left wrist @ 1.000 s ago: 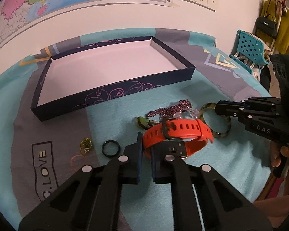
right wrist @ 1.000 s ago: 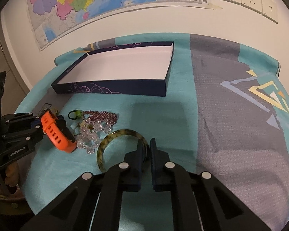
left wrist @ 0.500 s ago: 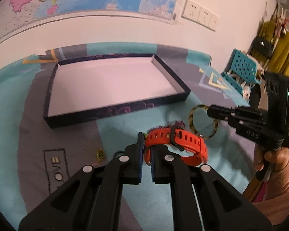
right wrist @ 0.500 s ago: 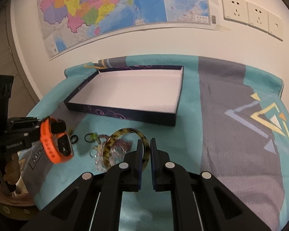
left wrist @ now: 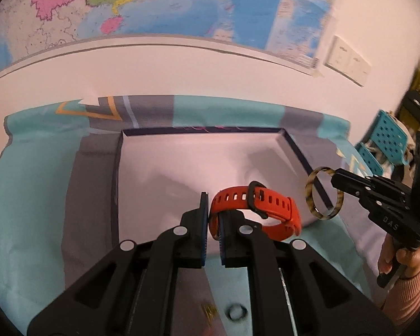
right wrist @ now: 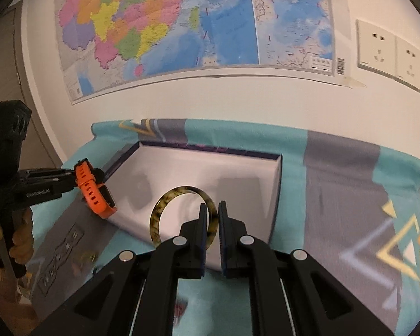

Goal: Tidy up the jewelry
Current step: 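Carry the watch into the navy box with the left tool while the right tool places the bangle beside it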

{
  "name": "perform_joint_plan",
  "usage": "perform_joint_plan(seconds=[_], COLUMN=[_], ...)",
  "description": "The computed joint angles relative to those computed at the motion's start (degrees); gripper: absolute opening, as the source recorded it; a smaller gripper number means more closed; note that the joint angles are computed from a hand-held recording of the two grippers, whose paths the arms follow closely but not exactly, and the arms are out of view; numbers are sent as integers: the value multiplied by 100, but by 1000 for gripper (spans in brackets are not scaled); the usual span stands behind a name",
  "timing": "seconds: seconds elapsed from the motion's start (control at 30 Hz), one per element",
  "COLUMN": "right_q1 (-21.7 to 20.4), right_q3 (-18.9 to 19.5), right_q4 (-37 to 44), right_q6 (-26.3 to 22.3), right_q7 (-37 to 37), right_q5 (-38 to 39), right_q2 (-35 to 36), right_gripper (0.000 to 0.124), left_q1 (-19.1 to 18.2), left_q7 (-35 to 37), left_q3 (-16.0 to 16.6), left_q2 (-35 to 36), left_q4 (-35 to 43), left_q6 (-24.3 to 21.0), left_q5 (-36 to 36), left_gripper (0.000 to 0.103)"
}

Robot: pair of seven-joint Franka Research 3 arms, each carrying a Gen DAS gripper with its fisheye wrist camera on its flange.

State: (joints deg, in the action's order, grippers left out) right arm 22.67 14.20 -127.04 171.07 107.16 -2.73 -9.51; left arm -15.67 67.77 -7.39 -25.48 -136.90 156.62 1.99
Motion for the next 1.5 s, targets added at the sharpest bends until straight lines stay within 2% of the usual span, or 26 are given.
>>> perform_joint_plan(seconds=[0.1,0.23,0.43,0.57,0.77,0.9,1.0,1.1,1.23,1.33,1.4,1.5], right_q1=[-11,185,543,663,829,915,966,982,807,595,603,802], right_q3=[-63,-305,-715,-851,-1006,-1068,-1116,-1125,-833,-392,-223,-318], right_q4=[520,1251,2231,2711,3204,3578,3590,3381,2970,2747,2845,3049], right_q6=[-93,-311,-882,-1222,-1781,-2174,-2179,-1966,-1461,-1202,-1332,-1590], right_q7=[50,-87,93,102,238,360,497,605,68,-1087,-1763,-2024], right_q5=[-94,91,-90,-42,-171,-310,-428,-518,-79,753,1123,1092], right_q2=[498,1177,1986,2345,2616,2830,2840,2700,2430,2271,2311,2455], right_gripper=[6,6,6,6,7,7,9,21,25,36,37,36], left_q1=[174,361,593,661,749,755,762,757,737,720,707,705], left_q7=[-81,-153,-249,-217,-396,-502,-553,-536,-412,-328,-264,-132], left_q3=[-19,-36,-119,-136,-202,-247,-261,-277,-284,-282,-273,-244], left_q2=[454,1076,1782,2036,2211,2454,2552,2537,2352,2235,2227,2207], left_q4=[374,863,1473,1704,1943,2327,2453,2427,2186,2056,2030,1989], left_q6=[-128,-303,-594,-747,-937,-1416,-1494,-1422,-1178,-1108,-1080,-1057], left_q5=[95,133,214,27,151,303,393,319,251,320,277,132], left_gripper=[7,7,7,6,7,11,17,23,30,33,33,32])
